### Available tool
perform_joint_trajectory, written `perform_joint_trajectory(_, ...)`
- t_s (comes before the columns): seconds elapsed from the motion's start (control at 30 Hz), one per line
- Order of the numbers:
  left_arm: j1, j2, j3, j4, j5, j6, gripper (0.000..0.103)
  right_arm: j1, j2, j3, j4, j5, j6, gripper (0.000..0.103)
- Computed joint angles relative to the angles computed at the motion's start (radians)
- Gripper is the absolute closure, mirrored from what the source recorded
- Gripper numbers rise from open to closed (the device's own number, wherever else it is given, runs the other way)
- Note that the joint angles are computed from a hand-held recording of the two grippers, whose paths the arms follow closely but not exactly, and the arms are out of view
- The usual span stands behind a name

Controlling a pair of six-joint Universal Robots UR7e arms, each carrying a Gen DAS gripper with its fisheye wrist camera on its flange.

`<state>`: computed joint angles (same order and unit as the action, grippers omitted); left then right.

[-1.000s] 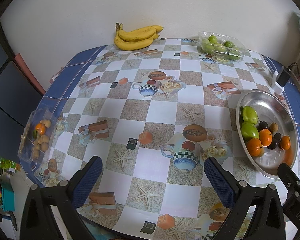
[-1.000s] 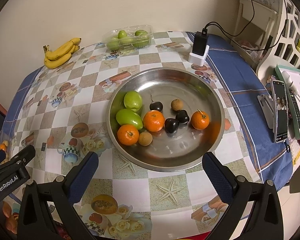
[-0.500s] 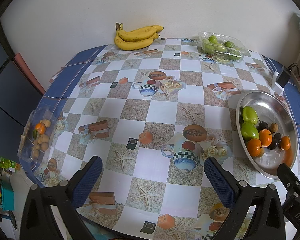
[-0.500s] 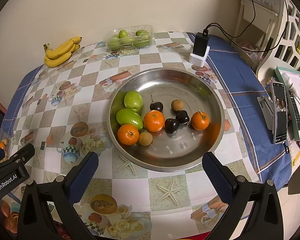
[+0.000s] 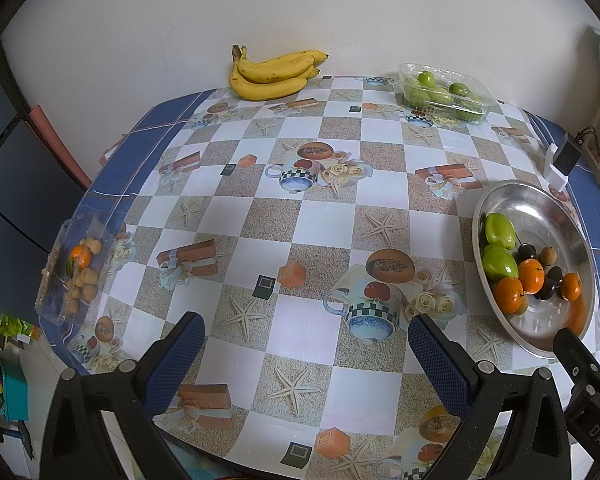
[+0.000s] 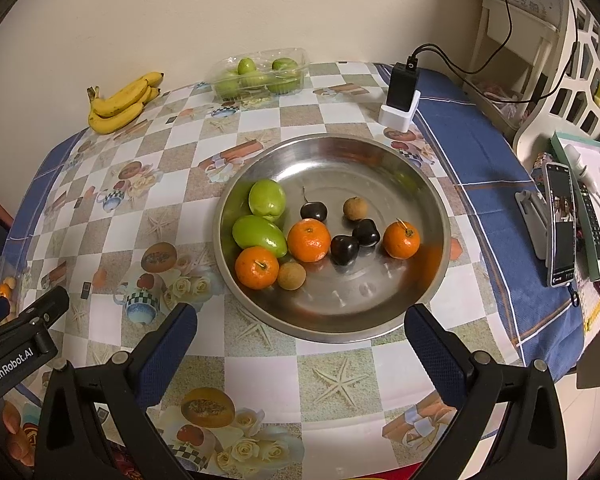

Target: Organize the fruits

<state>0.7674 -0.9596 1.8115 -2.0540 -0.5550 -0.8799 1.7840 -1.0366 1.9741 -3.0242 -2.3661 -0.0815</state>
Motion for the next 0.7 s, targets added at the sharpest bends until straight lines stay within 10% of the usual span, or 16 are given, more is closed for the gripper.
perform_joint_trajectory(0.7,0.002,-0.002,0.001,0.001,-0.003,-0.004,0.0,-0.004,-0.004,0.0,0.014,0.007,0.022,0.0)
